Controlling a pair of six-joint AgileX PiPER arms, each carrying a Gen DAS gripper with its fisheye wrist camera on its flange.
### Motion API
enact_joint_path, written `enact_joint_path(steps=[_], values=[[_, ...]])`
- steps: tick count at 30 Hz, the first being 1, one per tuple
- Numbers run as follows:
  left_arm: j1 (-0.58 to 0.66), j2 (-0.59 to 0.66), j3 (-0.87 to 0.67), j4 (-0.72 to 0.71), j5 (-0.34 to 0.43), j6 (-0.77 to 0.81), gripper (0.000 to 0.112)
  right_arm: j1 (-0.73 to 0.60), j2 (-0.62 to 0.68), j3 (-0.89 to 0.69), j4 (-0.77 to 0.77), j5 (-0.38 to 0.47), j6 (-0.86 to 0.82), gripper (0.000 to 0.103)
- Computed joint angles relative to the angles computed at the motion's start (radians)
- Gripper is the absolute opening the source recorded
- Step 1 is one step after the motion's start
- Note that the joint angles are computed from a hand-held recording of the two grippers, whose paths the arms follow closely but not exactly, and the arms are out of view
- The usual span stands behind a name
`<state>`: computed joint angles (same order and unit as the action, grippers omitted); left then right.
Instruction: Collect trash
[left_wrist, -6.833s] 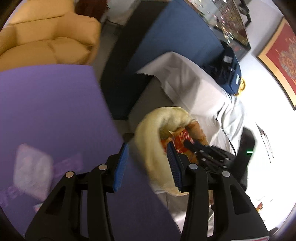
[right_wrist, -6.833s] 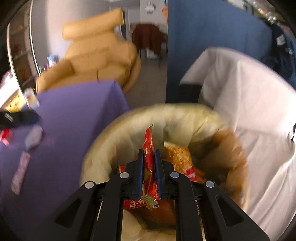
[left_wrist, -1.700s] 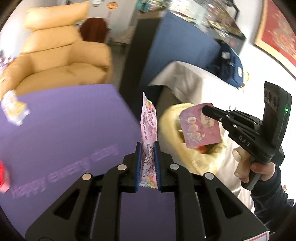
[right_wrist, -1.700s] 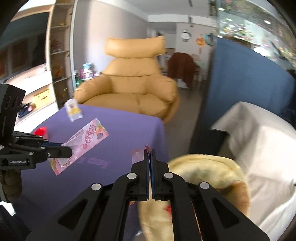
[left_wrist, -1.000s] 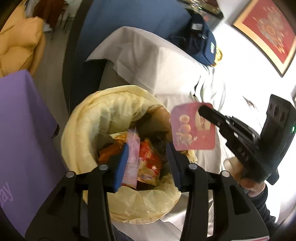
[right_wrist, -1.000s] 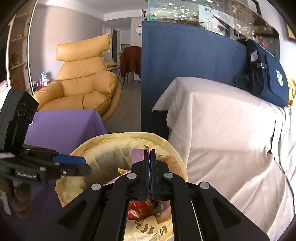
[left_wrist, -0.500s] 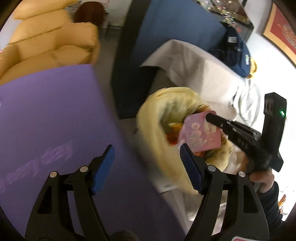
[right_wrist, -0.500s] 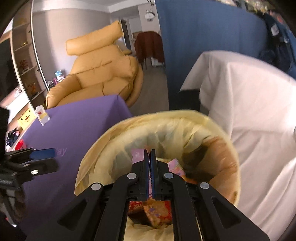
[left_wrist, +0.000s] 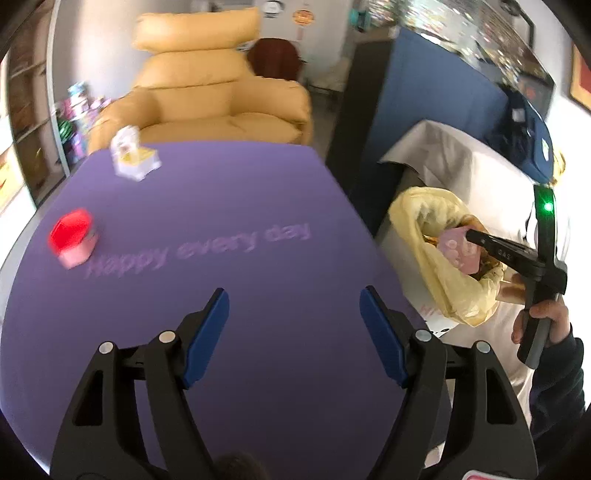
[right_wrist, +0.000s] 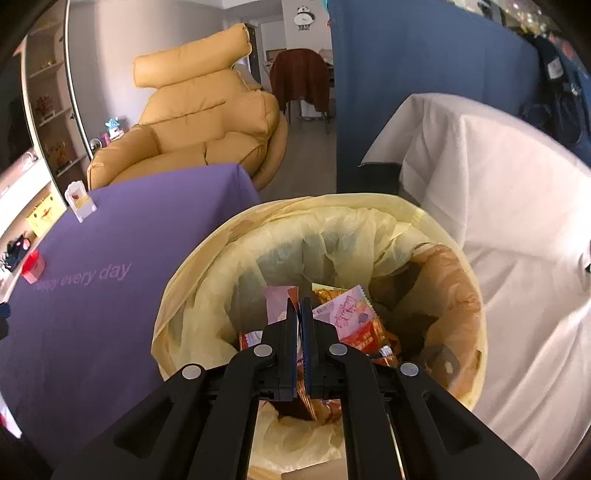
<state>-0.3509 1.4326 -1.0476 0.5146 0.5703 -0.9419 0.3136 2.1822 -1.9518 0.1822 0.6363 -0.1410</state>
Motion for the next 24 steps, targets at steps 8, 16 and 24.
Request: enact_joint_path(steps=[8,16,24], values=[[-0.062,-0.085,0.068,0.079,-0.010,-0.097,0.069,-0.011,-0.003,-0.023,-0.020,0.111,0.042,0.005],[-0.057,-0.060,0.047,-0.004,-0.019,-0.006,0.069,-0.021,-0.036,0.049,-0.019,0.133,0.012,0.044],[-0.116,-0.088,0.067,0.172,0.029,-0.195,0.069,0.018,-0.309,0.440,0.131,-0.140,-0.120,0.044]])
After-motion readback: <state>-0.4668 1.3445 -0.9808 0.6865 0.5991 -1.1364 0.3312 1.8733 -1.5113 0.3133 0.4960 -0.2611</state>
